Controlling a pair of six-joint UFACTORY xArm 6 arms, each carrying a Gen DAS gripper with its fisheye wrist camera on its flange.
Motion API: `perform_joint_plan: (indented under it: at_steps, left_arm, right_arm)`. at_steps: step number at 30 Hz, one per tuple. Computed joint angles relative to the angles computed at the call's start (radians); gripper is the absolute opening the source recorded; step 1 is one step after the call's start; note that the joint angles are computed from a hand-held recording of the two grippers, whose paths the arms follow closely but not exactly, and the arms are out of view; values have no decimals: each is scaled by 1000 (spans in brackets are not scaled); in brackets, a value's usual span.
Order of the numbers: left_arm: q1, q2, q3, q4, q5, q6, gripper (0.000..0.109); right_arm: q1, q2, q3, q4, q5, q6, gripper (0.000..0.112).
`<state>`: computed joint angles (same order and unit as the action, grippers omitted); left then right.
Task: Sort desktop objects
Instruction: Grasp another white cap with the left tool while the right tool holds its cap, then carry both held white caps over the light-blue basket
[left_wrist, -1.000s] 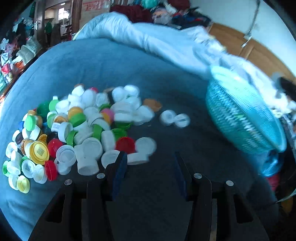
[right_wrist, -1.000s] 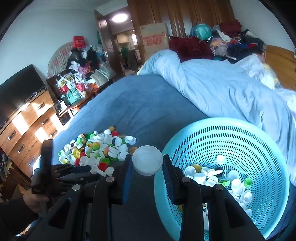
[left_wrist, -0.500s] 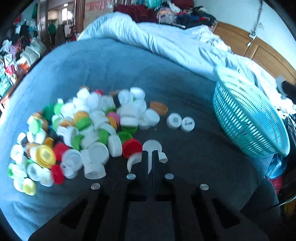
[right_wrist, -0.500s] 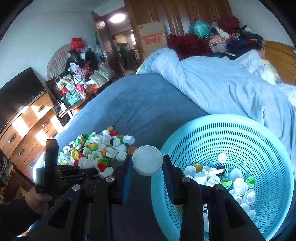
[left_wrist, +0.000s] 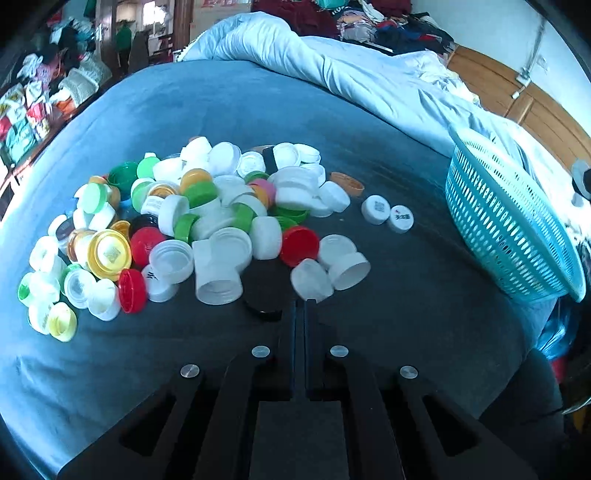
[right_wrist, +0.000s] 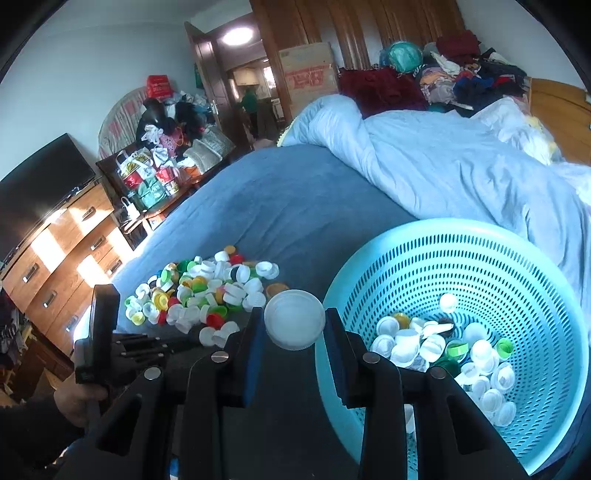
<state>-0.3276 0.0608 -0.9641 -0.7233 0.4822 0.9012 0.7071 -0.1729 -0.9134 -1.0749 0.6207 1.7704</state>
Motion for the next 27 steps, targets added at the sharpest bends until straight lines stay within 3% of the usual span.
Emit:
perform_joint_plan:
  at_steps: [3,6,8,10,12,21,27]
  left_arm:
    - [-13,10,-5,-20,-7,59,5]
    - [-34,34,-23,-30,-24,106,25]
    - [-46,66,-46,-26,-49,95,28]
    - [-46,86,-69,-21,-51,70,24]
    - [-34,108,-105,19,-12,2,6]
    - [-16,-40,1,-6,-37,32,6]
    - [-13,-163,25,-130,53,120,6]
  right_arm:
    - [-13,14,0,-8,-38,17,36]
    - [-18,31,-4,-4,-59,15,36]
    - [-20,47,-13,7,-71,0,36]
    - [-24,61,-18,13,-85,-7,36]
    - [-27,75,-25,18,-95,-10,36]
    - [-25,83,-33,-8,-109,17,36]
    - [4,71,-41,-9,-66,10,36]
